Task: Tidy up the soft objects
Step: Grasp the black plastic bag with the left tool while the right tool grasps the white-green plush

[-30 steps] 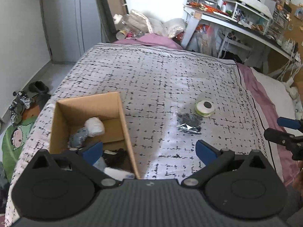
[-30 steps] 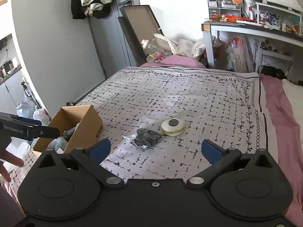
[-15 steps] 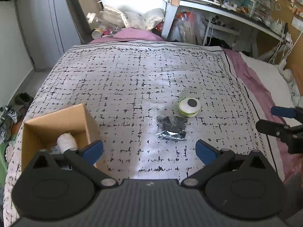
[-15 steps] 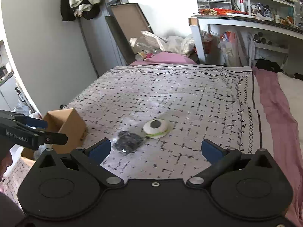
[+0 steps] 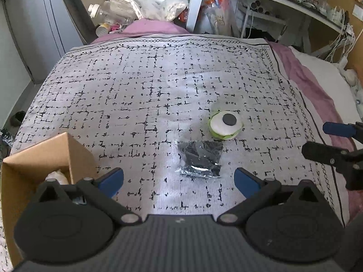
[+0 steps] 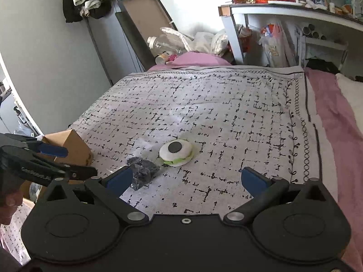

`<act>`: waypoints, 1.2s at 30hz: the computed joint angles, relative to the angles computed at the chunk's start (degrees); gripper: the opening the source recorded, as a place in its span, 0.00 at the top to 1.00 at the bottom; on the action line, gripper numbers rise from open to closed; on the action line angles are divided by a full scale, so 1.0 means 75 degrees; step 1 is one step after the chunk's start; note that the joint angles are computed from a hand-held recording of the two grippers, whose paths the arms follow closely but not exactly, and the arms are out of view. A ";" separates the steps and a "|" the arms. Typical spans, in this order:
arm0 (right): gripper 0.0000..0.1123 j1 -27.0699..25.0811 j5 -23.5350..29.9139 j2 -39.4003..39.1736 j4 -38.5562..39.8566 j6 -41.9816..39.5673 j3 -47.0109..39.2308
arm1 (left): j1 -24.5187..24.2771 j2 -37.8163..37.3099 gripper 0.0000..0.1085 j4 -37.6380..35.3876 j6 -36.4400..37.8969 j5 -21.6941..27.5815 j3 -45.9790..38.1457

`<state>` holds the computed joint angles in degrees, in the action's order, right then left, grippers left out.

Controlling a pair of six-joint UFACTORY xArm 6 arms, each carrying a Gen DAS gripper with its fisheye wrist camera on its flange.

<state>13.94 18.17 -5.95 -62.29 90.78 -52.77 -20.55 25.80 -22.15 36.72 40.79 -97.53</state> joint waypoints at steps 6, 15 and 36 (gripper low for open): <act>0.08 -0.0158 -0.0129 0.0324 -0.0020 -0.0100 -0.0203 | -0.0070 0.0578 0.05 0.0006 -0.0239 0.0199 -0.0673; 0.12 -0.0574 -0.0669 0.0791 -0.0329 0.0152 -0.0495 | -0.0202 0.1372 0.06 -0.0210 -0.0251 0.0474 -0.1598; 0.24 -0.0634 -0.1166 0.2335 0.0899 -0.1222 -0.1701 | -0.0126 0.2311 0.55 -0.0223 -0.0797 0.1167 -0.2669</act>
